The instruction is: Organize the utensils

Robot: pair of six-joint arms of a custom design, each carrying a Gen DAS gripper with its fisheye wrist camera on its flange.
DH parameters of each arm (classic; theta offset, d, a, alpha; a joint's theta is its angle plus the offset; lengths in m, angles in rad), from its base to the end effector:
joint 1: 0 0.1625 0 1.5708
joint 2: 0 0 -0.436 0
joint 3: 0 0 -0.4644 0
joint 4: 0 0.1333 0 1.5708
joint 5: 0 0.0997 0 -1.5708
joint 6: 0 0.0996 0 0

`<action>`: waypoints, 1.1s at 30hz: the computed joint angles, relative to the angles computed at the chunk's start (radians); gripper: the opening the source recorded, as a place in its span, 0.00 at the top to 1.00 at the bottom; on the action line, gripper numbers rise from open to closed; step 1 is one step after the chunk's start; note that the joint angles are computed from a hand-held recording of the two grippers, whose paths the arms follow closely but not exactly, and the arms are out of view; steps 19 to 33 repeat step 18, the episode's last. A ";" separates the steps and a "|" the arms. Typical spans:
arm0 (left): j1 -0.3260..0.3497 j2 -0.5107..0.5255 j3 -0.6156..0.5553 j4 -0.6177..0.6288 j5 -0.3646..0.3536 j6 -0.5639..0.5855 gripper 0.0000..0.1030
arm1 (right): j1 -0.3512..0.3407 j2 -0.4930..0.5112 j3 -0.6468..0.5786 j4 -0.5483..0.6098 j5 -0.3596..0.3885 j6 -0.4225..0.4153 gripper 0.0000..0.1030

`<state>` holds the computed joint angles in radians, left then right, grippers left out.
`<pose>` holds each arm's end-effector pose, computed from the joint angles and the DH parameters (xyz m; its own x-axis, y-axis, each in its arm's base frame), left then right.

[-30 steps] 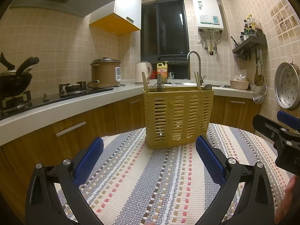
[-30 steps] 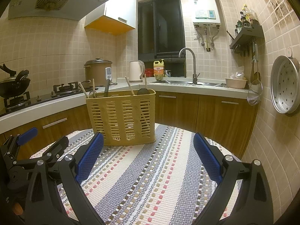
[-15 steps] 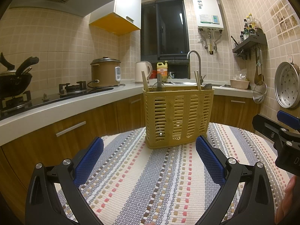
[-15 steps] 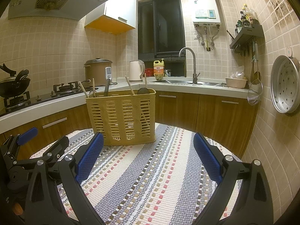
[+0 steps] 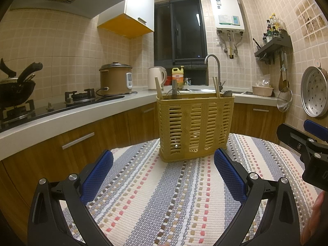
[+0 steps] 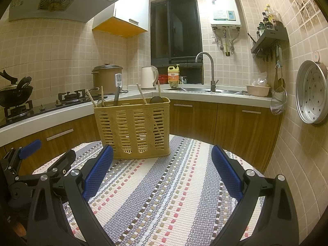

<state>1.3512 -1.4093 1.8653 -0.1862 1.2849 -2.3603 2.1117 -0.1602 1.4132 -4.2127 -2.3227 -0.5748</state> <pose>0.0371 -0.5745 0.2668 -0.6660 0.1432 -0.7321 0.7423 0.2243 -0.6314 0.3984 -0.5366 -0.1242 -0.7652 0.0834 0.6384 -0.6066 0.2388 -0.7583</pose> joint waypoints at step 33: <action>-0.002 -0.006 0.003 -0.004 -0.001 0.012 0.07 | 0.002 -0.004 0.007 -0.004 -0.003 0.004 0.11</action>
